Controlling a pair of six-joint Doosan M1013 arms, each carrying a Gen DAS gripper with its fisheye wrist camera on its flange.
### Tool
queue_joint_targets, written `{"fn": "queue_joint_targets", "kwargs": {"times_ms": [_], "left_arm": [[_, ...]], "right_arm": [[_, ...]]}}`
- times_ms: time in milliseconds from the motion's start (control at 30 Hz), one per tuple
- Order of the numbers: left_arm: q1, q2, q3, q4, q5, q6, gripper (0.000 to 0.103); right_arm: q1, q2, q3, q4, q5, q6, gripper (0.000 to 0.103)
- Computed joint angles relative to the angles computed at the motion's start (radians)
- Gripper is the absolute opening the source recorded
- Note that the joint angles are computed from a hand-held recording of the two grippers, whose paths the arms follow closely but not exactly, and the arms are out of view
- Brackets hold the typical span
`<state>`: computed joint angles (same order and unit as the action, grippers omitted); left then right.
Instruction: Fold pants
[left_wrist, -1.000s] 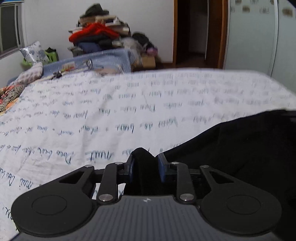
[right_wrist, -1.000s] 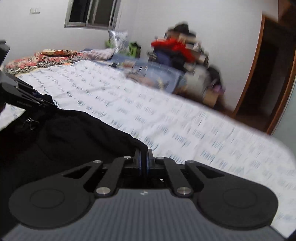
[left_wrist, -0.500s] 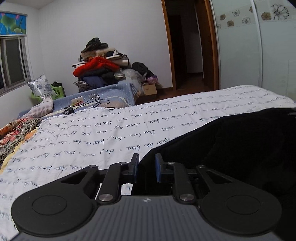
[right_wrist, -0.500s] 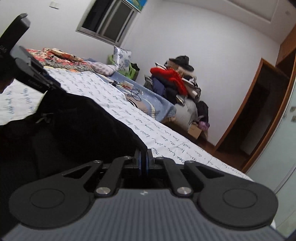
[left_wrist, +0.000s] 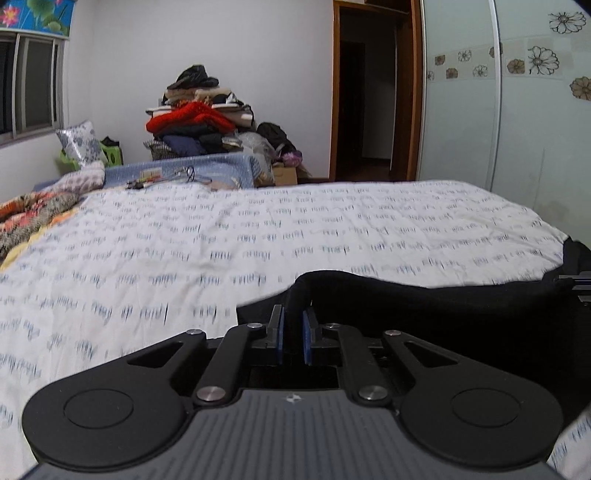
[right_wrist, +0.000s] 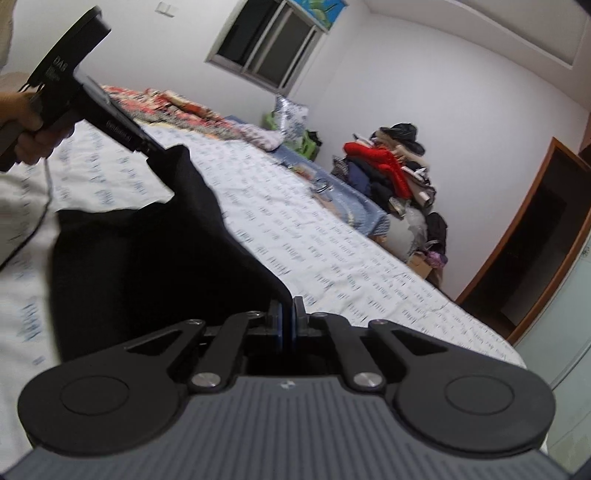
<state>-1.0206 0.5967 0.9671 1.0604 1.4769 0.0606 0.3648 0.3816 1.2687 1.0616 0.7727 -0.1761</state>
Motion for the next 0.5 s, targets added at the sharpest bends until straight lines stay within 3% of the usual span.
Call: {"fn": "queue_joint_targets", "kwargs": {"times_ms": [267, 500], "left_arm": [[-0.041, -0.002, 0.024, -0.09, 0.03, -0.038, 0.009], [-0.064, 0.002, 0.026, -0.128, 0.063, -0.039, 0.009]], "right_arm": [[-0.013, -0.062, 0.104, -0.04, 0.031, -0.033, 0.005], [-0.02, -0.074, 0.128, -0.111, 0.061, 0.015, 0.005]]}}
